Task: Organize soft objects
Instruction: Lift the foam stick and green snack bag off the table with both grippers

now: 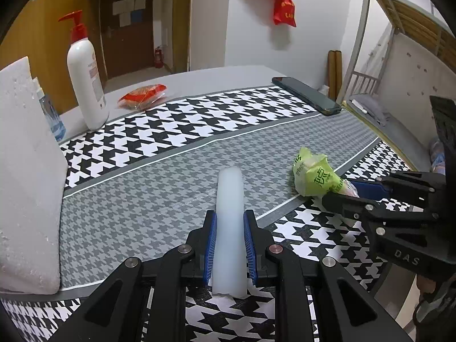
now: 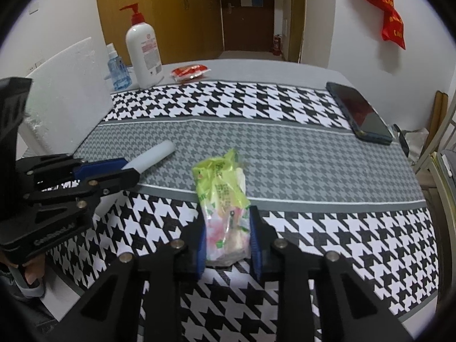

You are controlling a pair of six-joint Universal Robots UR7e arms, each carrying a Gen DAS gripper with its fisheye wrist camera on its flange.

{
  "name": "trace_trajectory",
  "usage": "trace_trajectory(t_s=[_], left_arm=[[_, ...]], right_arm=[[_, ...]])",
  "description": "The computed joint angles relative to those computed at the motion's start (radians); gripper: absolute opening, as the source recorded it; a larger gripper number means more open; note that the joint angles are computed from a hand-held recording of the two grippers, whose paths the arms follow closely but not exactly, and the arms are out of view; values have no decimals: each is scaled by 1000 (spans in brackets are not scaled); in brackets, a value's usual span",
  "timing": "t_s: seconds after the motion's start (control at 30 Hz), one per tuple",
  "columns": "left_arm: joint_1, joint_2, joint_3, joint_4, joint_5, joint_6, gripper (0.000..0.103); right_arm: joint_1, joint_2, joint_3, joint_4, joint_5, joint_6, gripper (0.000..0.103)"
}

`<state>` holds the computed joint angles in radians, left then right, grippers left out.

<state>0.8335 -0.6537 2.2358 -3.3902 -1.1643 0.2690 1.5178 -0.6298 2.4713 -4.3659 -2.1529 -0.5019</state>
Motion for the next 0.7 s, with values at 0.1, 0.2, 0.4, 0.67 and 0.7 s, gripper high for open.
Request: trace_trajectory(t_s=[0.1,0.2,0.4,0.67,0.7], left_arm=[[-2,-3,1,3,-3,-2,21],[-3,-4,3,1,-6,1,21],[-3,-8,7,-8,-9,-3,21],[0,-24,18,-39,-45,19,21],[-2,-27,21,-43,-45,20,21]], right_arm=[[-1,-6,-8,13,-11,-6,32],[-11,-15,-11,31,-6,4,31],[-10,0,-15,3,-4,-9,30],[-3,-16,27,-79,7,75,29],[-1,-17,31,-84,9,80,29]])
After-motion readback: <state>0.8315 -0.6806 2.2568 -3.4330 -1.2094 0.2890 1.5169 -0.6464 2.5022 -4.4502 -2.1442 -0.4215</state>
